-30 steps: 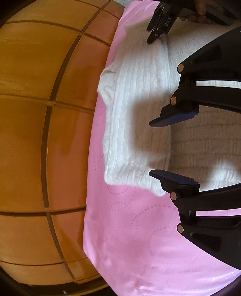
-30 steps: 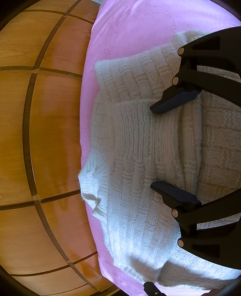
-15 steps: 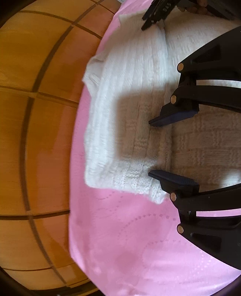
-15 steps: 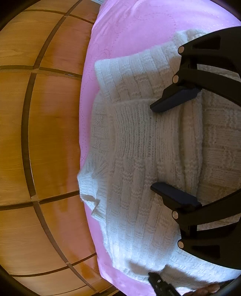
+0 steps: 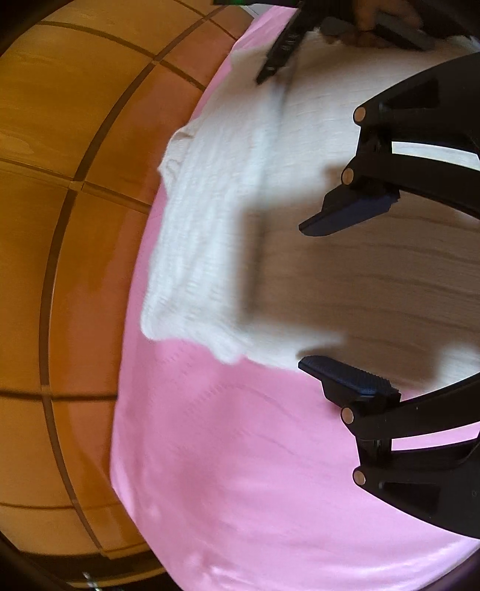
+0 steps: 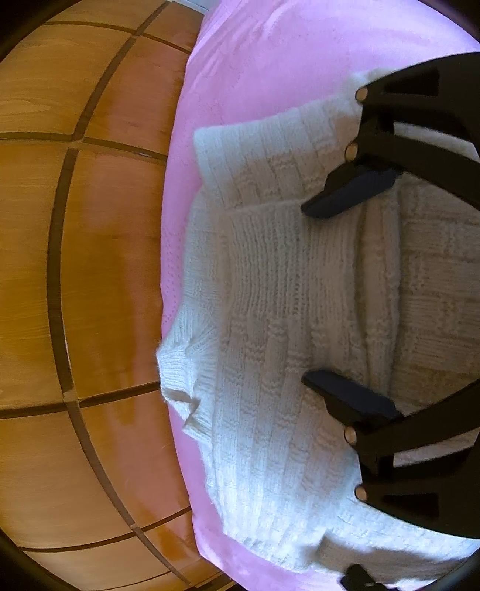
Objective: Fold small clothes
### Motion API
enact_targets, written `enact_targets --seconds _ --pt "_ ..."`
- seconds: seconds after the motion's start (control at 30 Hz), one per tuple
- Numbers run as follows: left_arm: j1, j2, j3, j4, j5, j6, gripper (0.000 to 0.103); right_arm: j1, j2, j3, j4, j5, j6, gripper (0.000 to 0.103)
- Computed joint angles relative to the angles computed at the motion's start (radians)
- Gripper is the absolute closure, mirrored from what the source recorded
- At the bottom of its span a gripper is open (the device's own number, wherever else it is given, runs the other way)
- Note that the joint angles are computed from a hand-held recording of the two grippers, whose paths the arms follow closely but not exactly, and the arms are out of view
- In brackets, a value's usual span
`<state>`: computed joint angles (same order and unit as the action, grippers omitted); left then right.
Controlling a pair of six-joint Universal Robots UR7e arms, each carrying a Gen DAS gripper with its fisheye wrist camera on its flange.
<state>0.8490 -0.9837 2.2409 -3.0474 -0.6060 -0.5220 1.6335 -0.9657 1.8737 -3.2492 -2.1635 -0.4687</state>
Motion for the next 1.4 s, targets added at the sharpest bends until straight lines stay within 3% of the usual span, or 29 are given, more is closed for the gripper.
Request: enact_targets --seconds 0.03,0.4,0.63,0.7,0.9,1.0,1.03,1.07,1.13,1.27,1.4 --pt "-0.013 -0.022 0.033 0.009 -0.001 -0.02 0.037 0.002 -0.008 0.007 0.002 -0.002 0.006 0.004" --pt "-0.115 -0.194 0.273 0.075 -0.065 -0.169 0.037 -0.049 -0.266 0.266 0.027 -0.028 0.031 0.004" --pt "-0.172 -0.288 0.335 0.179 -0.111 -0.247 0.037 -0.124 -0.529 0.465 0.175 0.09 0.1 0.005" --pt "-0.185 -0.324 0.352 0.213 -0.13 -0.265 0.037 -0.127 -0.588 0.496 0.242 0.111 0.119 0.009" --pt "-0.228 -0.449 0.41 0.336 -0.211 -0.343 0.048 -0.124 -0.738 0.556 0.456 0.142 0.181 0.045" --pt "-0.229 -0.486 0.432 0.336 -0.271 -0.355 0.068 -0.121 -0.763 0.549 0.544 0.15 0.193 0.071" --pt "-0.229 -0.494 0.435 0.341 -0.282 -0.353 0.084 -0.12 -0.768 0.542 0.576 0.16 0.193 0.087" --pt "-0.225 -0.501 0.437 0.336 -0.299 -0.341 0.097 -0.122 -0.763 0.533 0.589 0.171 0.19 0.09" --pt "-0.228 -0.514 0.437 0.334 -0.304 -0.334 0.097 -0.107 -0.756 0.525 0.589 0.167 0.187 0.092" --pt "-0.208 -0.544 0.431 0.201 -0.351 -0.258 0.098 -0.089 -0.758 0.496 0.567 0.246 0.188 0.092" --pt "-0.139 -0.504 0.379 0.033 -0.389 -0.18 0.098 -0.092 -0.721 0.449 0.499 0.327 0.204 0.092"
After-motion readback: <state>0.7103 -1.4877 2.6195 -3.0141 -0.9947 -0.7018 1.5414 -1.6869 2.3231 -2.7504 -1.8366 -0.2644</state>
